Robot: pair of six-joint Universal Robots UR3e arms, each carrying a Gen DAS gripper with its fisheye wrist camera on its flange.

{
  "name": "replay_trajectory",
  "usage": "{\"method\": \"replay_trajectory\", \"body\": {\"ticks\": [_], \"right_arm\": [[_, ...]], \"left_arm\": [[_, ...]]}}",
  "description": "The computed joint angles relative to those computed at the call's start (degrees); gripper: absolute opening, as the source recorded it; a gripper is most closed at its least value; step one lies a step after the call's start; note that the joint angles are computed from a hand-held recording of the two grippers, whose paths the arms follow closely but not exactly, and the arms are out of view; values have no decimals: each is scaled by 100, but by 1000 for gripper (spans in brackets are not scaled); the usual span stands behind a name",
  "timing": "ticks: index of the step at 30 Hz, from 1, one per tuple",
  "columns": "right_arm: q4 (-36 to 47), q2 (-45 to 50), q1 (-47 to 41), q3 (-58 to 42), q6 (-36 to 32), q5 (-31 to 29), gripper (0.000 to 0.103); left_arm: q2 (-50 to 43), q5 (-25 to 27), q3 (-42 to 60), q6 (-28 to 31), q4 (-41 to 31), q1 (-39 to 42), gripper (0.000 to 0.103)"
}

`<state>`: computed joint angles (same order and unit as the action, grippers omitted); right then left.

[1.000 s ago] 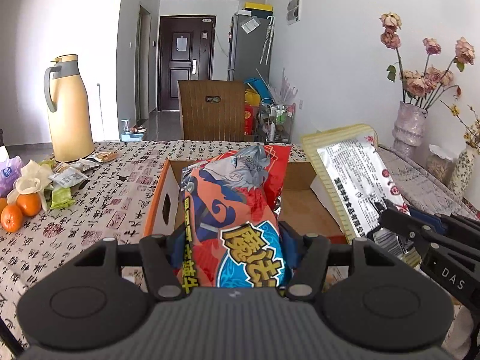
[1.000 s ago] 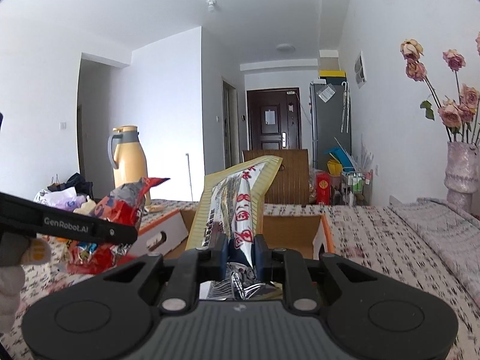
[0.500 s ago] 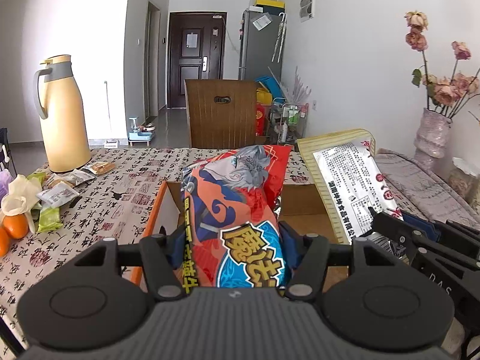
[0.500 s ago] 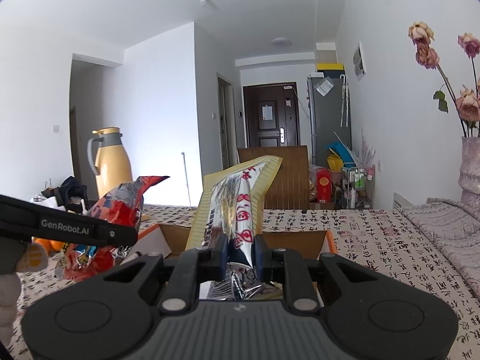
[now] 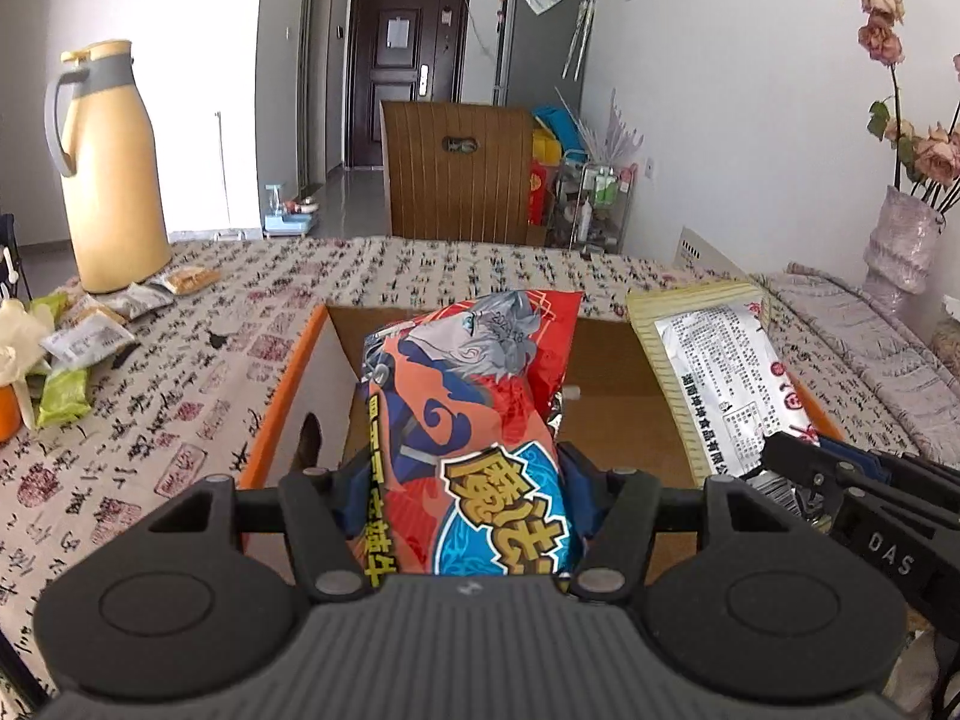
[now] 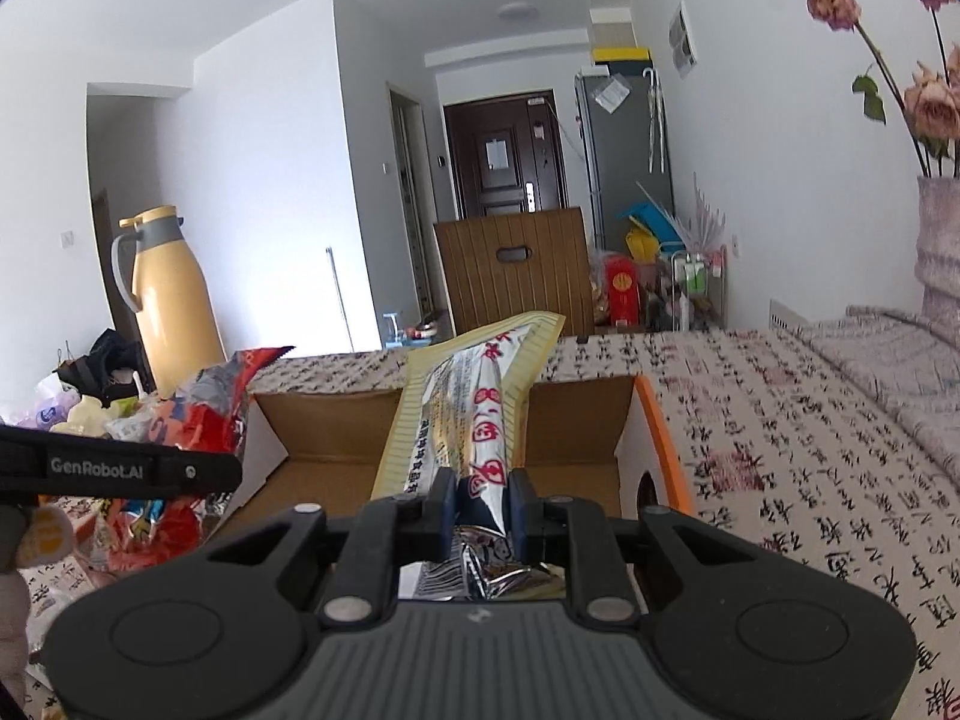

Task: Organize snacks
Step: 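Release the biscuit packet and chip bag into the cardboard box with both grippers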

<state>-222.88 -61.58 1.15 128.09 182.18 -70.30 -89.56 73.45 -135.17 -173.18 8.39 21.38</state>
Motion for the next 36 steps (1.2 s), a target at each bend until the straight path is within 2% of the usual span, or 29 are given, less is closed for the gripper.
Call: {"method": "replay_trajectory", "body": {"ticks": [4,5,6,9,10,11,13,16,18,29,36], "right_arm": [[105,-41,-43,30,8,36,17],[115,-49,-53,44,14,50,17],[110,-61,-36,58,29,26,17],[65,-79,-76,102,87,21,21],[42,-89,-99,131,100,36,31],[-13,-91,-126,164,136,66,37],[-167,-91,-141,232,183,15,74],[-508,-44,-203,347,250,70,98],[-607,-42,-193,386,270,21,103],[-583,-139,-179,424,291,-23,103],[-483,-578,-223,656,285,39,103]], "left_arm": [[-7,-113,-72,6,10,96,62],[19,-155,-118,8,59,124,67],[26,-180,-147,-5,113,152,78],[120,-96,-337,-100,461,123,89],[168,-134,-375,-112,492,136,93],[177,-136,-407,-133,576,149,102],[166,-22,-467,-218,807,105,103],[234,-100,-496,-228,810,134,103],[233,-98,-498,-227,833,125,103],[379,-70,-589,-241,913,138,103],[1030,-113,-812,-208,721,196,103]]}}
